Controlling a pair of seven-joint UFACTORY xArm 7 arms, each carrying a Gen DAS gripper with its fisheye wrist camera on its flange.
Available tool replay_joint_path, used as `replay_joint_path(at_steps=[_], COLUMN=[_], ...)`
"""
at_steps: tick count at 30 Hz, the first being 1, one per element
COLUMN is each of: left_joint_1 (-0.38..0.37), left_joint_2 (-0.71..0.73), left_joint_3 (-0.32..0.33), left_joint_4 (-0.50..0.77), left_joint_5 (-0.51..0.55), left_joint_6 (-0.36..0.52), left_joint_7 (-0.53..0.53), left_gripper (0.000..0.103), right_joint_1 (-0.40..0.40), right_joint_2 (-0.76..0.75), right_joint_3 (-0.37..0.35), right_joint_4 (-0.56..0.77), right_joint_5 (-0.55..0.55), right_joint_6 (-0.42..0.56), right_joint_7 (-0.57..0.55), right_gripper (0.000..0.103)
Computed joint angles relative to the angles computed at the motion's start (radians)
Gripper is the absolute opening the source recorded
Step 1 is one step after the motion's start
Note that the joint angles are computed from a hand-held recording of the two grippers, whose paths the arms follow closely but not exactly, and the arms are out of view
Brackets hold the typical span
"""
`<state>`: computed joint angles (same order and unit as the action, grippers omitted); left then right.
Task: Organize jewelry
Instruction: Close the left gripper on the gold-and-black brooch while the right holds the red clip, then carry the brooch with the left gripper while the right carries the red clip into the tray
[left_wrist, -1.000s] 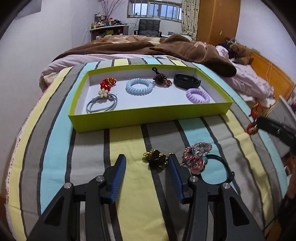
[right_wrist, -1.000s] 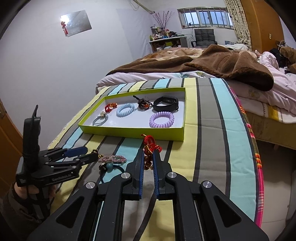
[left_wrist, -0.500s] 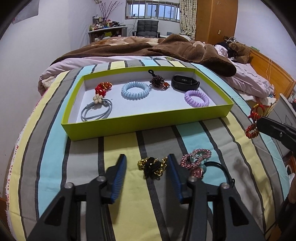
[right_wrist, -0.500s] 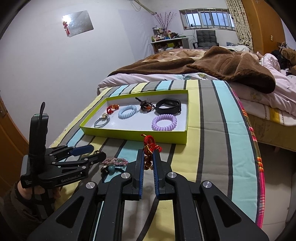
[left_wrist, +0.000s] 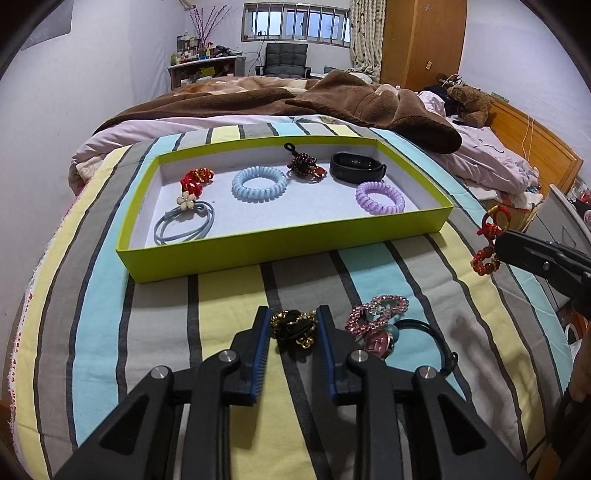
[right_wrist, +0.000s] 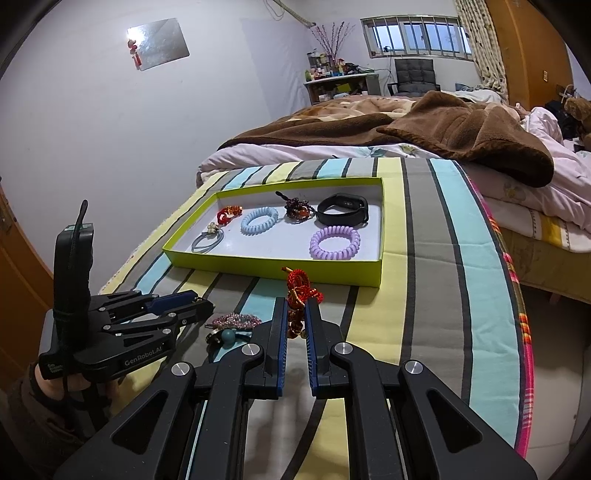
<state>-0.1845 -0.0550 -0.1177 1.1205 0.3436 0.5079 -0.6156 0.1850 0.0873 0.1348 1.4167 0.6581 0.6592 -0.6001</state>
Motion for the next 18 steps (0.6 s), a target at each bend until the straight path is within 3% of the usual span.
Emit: replay_joint_path(at_steps=[18], left_joint_1=[0.028], left_joint_2=[-0.046], left_joint_3=[-0.004], left_joint_4=[-0.002], left_joint_5=[0.022], left_joint_6=[-0.034], left_joint_7=[-0.023], left_gripper=[0.026], right_joint_1=[0.007], right_joint_2=[0.017], right_joint_3=[0.007], right_joint_4=[0.039], right_joint_5=[-0.021], right_joint_6=[-0.006], right_joint_7=[0.009], right_gripper=[0.009])
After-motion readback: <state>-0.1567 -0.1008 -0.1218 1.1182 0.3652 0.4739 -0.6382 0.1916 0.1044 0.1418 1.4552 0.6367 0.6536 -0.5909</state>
